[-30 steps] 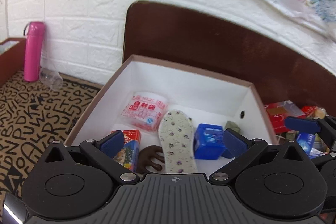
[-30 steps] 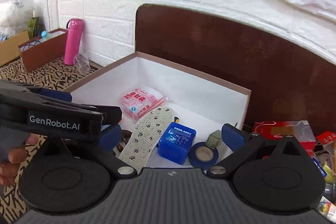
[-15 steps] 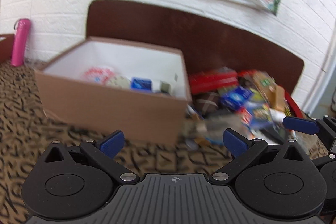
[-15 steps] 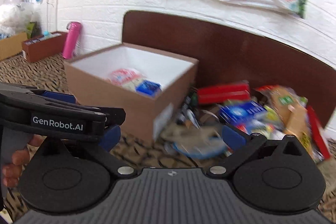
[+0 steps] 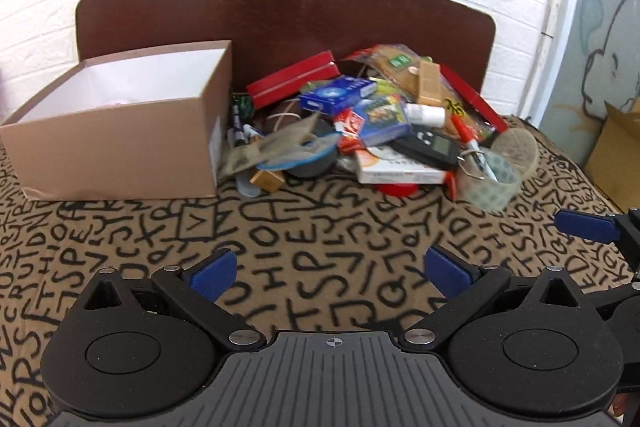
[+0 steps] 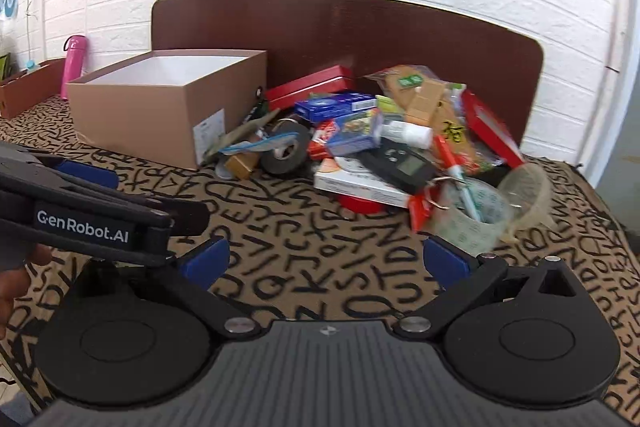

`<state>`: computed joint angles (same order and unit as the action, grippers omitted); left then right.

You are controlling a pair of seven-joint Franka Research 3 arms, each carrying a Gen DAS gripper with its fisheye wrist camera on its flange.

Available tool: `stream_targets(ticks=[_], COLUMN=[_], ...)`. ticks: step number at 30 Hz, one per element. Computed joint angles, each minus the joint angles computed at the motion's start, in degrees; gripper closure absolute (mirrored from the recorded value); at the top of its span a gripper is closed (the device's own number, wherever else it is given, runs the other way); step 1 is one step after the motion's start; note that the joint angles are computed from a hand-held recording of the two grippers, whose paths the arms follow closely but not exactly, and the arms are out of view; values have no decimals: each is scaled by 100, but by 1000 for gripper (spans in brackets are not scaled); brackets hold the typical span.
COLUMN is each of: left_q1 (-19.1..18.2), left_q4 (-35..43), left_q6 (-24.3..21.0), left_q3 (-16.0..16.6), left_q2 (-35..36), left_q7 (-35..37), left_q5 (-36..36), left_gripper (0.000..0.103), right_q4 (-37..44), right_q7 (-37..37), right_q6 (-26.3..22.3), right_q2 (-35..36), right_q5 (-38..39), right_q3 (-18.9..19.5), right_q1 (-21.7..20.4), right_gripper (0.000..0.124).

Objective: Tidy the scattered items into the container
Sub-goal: 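Move both open tools back toward the item heap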

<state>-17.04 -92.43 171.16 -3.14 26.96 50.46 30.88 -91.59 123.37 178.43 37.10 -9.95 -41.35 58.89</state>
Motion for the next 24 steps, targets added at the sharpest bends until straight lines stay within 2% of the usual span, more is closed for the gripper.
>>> stream_targets(ticks=[4, 7, 11, 16, 20, 24], left_q1=[-307, -425, -333, -239, -103, -89], left_q4=[-36, 50, 238, 802, 1490, 2535], left_q6=[-27, -107, -231, -540, -775, -1248], left_q3=[269, 353, 176, -10, -269, -439], left_q2=[-54, -8, 118, 505, 998, 1654], left_q7=[-354, -568, -467, -167, 368, 1005], left_q5=[294, 522, 527, 328, -73, -522], left_gripper=[0, 0, 0, 0, 0, 0], right_q4=[-485, -563, -562, -342, 67, 675], right_q7=[-45, -239, -480, -729, -952, -983], right_q6=[389, 503, 561, 411, 205, -112], right_q2=[-133, -137, -129, 52, 251, 540], right_q5=[155, 359, 679, 1087, 1244, 1127], right_q3=[-255, -217, -20, 16, 304, 662], right_q1=[255, 230, 59, -73, -459, -978], right_gripper=[21, 21, 21, 21, 21, 21])
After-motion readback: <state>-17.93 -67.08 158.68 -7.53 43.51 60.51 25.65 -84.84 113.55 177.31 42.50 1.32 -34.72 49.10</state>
